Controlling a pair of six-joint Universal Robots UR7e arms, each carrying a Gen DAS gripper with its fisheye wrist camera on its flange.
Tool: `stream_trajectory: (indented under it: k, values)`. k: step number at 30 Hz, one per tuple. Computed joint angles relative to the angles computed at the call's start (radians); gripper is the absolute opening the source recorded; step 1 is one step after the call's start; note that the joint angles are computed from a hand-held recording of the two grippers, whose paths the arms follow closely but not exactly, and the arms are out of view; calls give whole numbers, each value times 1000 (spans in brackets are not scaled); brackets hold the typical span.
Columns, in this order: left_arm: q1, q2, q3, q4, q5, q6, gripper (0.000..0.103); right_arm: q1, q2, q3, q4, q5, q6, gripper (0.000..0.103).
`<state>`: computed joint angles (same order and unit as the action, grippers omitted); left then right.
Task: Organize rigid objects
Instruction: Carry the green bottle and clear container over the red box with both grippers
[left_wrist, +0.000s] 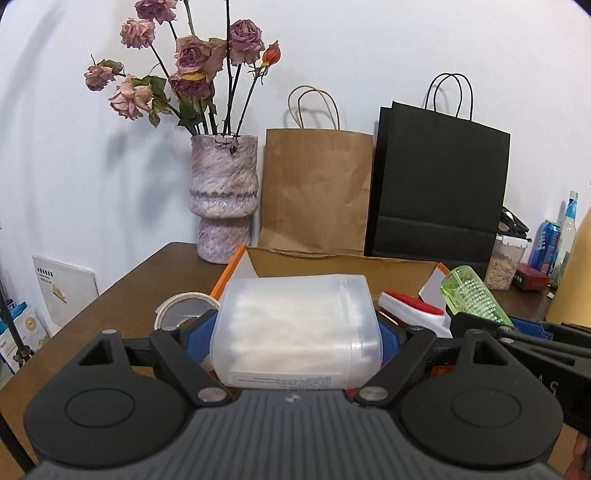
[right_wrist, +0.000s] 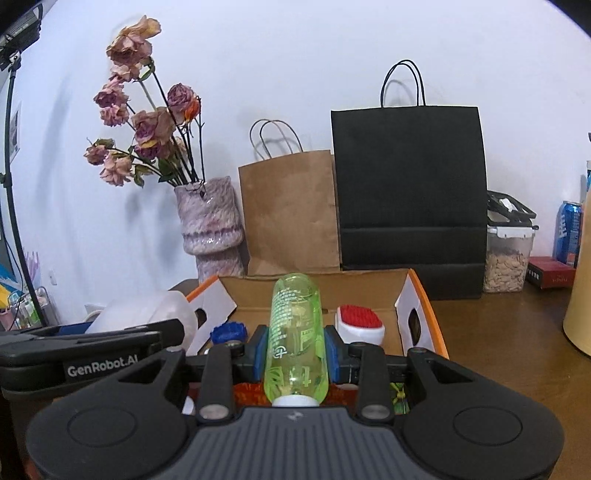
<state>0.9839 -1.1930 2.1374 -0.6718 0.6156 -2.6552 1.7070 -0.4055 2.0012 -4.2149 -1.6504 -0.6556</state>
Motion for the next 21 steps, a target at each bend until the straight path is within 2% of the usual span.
stream_trajectory:
  k: [21]
  values:
    - [101, 87, -185, 32, 71, 56, 85, 18, 24, -205, 193, 0, -8, 30]
